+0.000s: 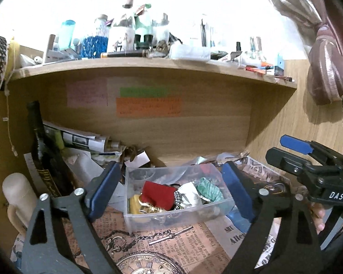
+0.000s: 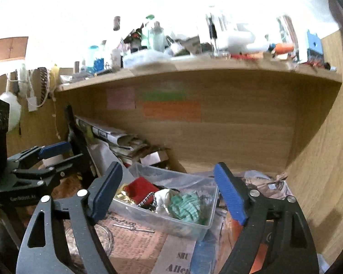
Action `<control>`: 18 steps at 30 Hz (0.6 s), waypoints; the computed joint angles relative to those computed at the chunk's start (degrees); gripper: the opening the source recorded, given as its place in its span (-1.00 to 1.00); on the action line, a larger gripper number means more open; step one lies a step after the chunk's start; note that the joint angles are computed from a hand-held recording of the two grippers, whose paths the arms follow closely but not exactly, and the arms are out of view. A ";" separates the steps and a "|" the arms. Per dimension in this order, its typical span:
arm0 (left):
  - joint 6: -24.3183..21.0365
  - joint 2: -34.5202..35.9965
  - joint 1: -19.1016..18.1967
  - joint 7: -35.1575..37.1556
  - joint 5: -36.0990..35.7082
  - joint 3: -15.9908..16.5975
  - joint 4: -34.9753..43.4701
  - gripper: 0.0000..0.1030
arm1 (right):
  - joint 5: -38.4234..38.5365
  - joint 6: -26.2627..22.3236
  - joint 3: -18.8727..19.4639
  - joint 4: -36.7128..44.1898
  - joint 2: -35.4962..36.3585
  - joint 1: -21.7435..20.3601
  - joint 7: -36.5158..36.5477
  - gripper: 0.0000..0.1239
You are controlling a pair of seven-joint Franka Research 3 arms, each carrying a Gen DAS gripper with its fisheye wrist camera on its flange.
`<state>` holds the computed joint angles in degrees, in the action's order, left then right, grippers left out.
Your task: Organize soft objects
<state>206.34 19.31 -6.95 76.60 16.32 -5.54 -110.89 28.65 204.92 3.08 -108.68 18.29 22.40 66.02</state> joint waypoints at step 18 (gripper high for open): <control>4.29 -2.83 -1.10 3.96 -3.92 -0.04 -5.36 1.00 | -1.81 4.94 1.91 -5.08 -2.41 -0.47 3.83 0.66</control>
<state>210.63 16.48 -8.05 80.57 12.41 -5.58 -116.25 26.84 209.85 4.99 -113.77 15.88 21.93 69.84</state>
